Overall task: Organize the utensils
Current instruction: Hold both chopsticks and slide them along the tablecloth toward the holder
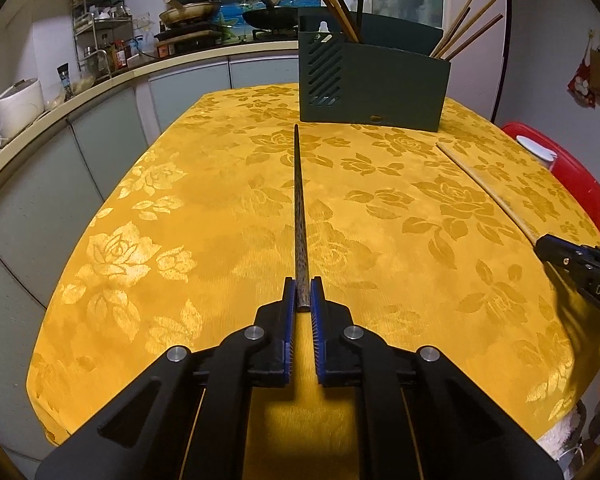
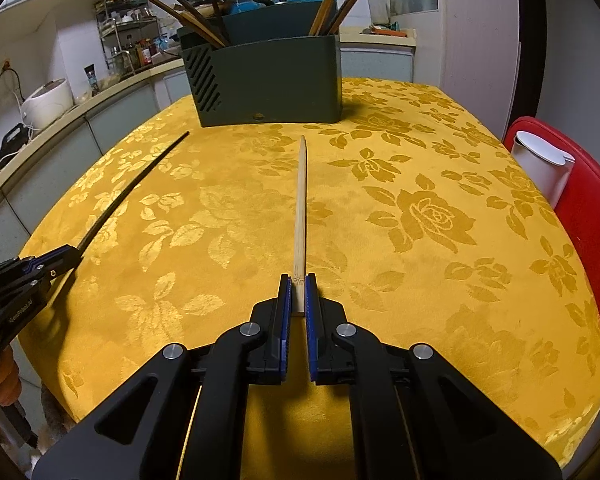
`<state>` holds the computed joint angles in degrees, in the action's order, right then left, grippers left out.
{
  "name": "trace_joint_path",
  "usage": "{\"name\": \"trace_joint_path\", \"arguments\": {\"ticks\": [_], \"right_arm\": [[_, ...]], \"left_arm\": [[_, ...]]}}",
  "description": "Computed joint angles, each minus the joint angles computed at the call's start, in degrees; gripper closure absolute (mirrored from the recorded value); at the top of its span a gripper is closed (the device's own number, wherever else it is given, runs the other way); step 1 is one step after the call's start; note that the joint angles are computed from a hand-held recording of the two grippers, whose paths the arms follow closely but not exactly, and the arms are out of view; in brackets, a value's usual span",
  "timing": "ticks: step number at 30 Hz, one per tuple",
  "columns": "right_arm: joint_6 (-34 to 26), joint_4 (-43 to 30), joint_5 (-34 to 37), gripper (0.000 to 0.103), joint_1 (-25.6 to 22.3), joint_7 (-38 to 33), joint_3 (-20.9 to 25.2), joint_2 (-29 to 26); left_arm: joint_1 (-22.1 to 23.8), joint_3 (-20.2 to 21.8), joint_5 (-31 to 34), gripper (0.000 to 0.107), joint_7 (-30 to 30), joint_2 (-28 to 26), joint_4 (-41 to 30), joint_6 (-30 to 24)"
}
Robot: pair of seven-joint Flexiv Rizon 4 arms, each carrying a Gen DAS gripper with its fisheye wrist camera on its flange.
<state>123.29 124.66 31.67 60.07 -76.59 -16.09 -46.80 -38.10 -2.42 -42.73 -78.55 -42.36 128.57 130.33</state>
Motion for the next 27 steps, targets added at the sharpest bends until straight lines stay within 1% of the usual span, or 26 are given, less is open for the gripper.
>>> {"name": "trace_joint_path", "arguments": {"ticks": [4, 9, 12, 13, 15, 17, 22, 27], "right_arm": [[2.93, -0.66, 0.91, 0.095, -0.78, 0.11, 1.33, -1.27], [4.48, -1.38, 2.03, 0.094, -1.74, -1.18, 2.82, -1.75], [5.44, -1.71, 2.33, 0.092, -2.8, -1.78, 4.16, -1.82], [5.88, -1.74, 2.03, 0.089, -3.5, -1.94, 4.91, -1.75], [6.08, -2.05, 2.54, 0.088, -3.51, -2.77, 5.13, -1.89], [6.26, -2.44, 3.42, 0.088, -3.1, -3.69, 4.94, -2.23], [6.88, -3.09, 5.13, 0.088, -2.82, -5.48, 5.22, -2.74], [6.5, -4.03, 8.36, 0.088, -0.89, -7.64, 4.16, -3.33]], "left_arm": [[1.31, -0.61, 2.24, 0.099, -1.92, -0.25, 0.44, 1.17], [2.96, -1.11, 5.47, 0.098, -3.91, -0.5, 0.82, 2.07], [4.12, -1.46, 7.96, 0.093, -5.34, -0.58, 1.16, 2.67], [4.4, -1.51, 8.66, 0.091, -5.74, -0.64, 1.26, 2.91], [5.2, -1.8, 10.55, 0.087, -6.72, -0.81, 1.41, 3.48], [5.39, -1.75, 11.47, 0.078, -7.24, -1.02, 1.41, 3.96], [4.87, -1.29, 11.5, 0.078, -6.88, -1.34, 1.22, 4.43], [4.28, -0.96, 10.8, 0.079, -6.31, -1.86, 1.08, 5.4]]}}
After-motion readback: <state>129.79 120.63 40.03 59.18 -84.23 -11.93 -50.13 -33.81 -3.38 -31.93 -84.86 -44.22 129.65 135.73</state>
